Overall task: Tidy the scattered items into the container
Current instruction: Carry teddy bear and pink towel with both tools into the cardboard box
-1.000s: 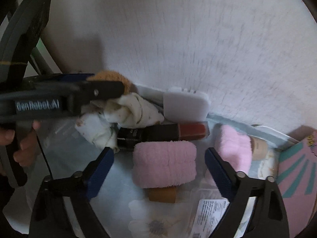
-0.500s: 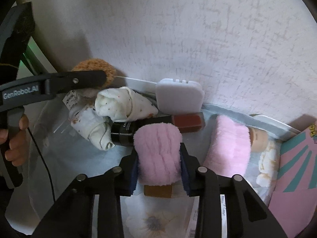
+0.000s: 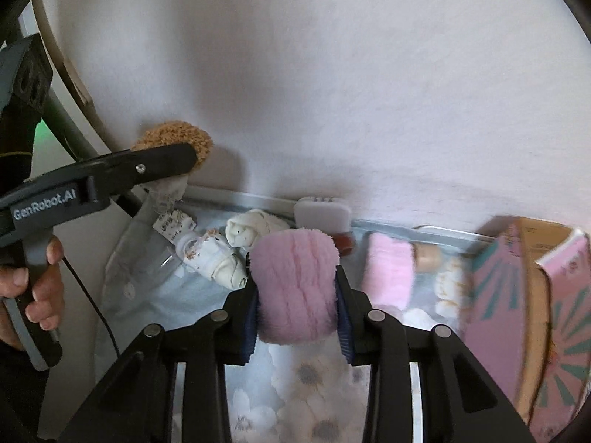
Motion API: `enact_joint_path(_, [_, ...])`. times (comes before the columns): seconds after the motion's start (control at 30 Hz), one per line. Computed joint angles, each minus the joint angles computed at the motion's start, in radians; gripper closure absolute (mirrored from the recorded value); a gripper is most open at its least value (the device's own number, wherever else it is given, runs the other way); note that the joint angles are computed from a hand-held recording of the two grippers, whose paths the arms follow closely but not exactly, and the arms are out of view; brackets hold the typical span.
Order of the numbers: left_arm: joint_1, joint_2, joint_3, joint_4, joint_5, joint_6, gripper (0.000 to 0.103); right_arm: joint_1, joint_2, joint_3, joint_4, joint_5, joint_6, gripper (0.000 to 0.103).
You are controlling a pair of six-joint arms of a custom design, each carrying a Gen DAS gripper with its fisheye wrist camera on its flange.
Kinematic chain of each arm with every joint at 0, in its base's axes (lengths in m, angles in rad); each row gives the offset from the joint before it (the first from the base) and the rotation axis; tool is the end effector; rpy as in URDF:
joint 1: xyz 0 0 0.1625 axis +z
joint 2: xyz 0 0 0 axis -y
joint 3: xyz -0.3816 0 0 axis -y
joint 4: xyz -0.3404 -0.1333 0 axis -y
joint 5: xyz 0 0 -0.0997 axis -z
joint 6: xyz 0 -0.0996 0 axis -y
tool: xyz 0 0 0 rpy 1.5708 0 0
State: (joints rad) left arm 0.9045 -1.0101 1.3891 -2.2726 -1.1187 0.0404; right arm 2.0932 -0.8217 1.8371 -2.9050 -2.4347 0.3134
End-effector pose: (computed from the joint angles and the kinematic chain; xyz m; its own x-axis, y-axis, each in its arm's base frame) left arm -0.2579 -0.6141 0.3064 -0.7685 0.4768 -0.4268 0.6177 0.7268 -0.3002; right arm 0.3265 -0.4516 0.1225 -0.7946 0.1419 0.5903 -0.2406 0.8191 -0.5208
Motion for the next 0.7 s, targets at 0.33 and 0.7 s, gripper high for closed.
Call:
enact_joint_path(0.33, [-0.114, 0.008, -0.021, 0.026, 0.004, -0.066, 0.052, 0.060, -0.184, 0.065, 0.179, -0.077, 0.087, 0.071])
enact_joint_path(0.7, [-0.224, 0.097, -0.048, 0.039, -0.005, -0.156, 0.052, 0.082, -0.395, 0.186, 0.396, -0.081, 0.181, 0.071])
